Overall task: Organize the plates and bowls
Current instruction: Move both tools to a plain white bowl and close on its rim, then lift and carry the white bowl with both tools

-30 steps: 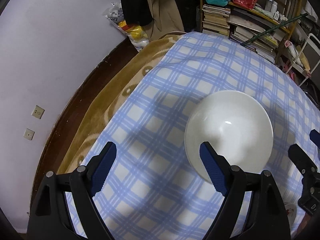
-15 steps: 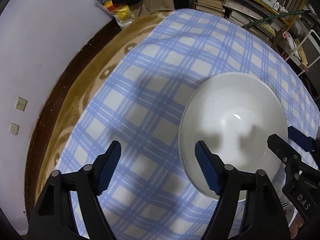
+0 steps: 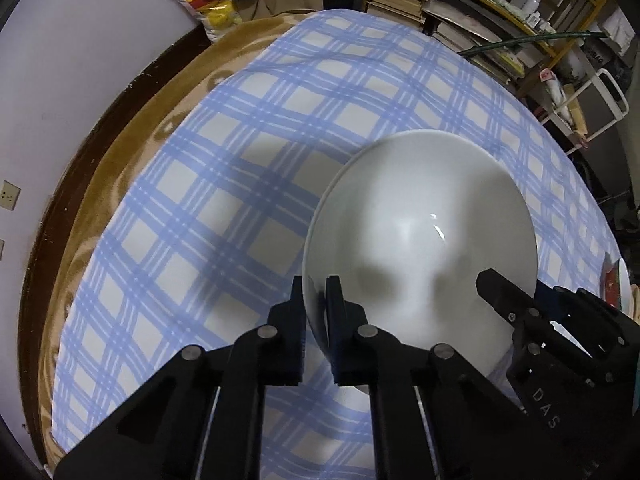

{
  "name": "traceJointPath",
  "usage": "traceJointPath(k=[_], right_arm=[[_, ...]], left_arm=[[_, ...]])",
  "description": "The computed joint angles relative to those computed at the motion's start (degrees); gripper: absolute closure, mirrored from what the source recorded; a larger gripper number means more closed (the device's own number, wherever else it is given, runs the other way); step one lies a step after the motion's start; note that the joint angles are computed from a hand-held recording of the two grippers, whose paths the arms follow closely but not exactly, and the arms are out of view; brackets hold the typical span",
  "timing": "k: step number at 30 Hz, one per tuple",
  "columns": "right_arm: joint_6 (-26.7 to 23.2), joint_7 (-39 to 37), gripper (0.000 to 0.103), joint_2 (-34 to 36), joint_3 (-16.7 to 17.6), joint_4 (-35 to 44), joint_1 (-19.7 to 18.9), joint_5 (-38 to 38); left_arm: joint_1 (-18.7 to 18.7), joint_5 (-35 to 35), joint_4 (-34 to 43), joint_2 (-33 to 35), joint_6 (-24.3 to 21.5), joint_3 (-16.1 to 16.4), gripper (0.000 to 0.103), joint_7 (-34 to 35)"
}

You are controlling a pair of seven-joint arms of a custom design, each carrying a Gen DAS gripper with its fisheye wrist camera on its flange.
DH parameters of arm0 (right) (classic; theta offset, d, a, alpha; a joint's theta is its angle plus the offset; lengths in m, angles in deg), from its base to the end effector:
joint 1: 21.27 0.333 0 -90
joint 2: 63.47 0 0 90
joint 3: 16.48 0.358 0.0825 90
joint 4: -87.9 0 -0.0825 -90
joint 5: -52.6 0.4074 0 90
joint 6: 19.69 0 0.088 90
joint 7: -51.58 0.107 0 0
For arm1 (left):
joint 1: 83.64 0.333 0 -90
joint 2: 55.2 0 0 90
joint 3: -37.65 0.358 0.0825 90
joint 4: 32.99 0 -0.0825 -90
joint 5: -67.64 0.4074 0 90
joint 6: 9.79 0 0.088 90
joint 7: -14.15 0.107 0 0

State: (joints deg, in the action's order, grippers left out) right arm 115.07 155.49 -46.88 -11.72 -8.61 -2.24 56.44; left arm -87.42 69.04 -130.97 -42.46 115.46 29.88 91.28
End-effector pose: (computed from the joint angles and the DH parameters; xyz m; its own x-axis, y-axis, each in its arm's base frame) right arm 0.6514 0.2812 0.5023 0.1537 -0.9732 -0.1710 -0.9376 -0.0890 -0.3360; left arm 0.6692 -0.1280 0.5168 0.0107 -0.9979 0.0631 -0.9692 -0.0259 -0.2450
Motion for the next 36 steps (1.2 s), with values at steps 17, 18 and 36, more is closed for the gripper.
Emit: traceJointPath(k=[17, 18, 36], right_arm=[[2.8, 1.0, 0.085, -9.7, -0.2, -11.6, -1.6, 3.1], [3.2, 0.9, 0.085, -10.5, -0.2, -12.4, -1.7, 3.1], [4.5, 1.6, 0.085, -19.0, -1.2, -22.5, -3.7, 1.7]], left_arm=[[-2.5, 2.1, -5.6, -6.3, 1.0, -1.4, 0.094, -1.1], [-2.9, 2.4, -6.0, -6.8, 1.1, -1.6, 0.094, -1.4], [-6.0, 1.2, -10.4, -9.5, 3.1, -3.3, 0.093, -2.0]])
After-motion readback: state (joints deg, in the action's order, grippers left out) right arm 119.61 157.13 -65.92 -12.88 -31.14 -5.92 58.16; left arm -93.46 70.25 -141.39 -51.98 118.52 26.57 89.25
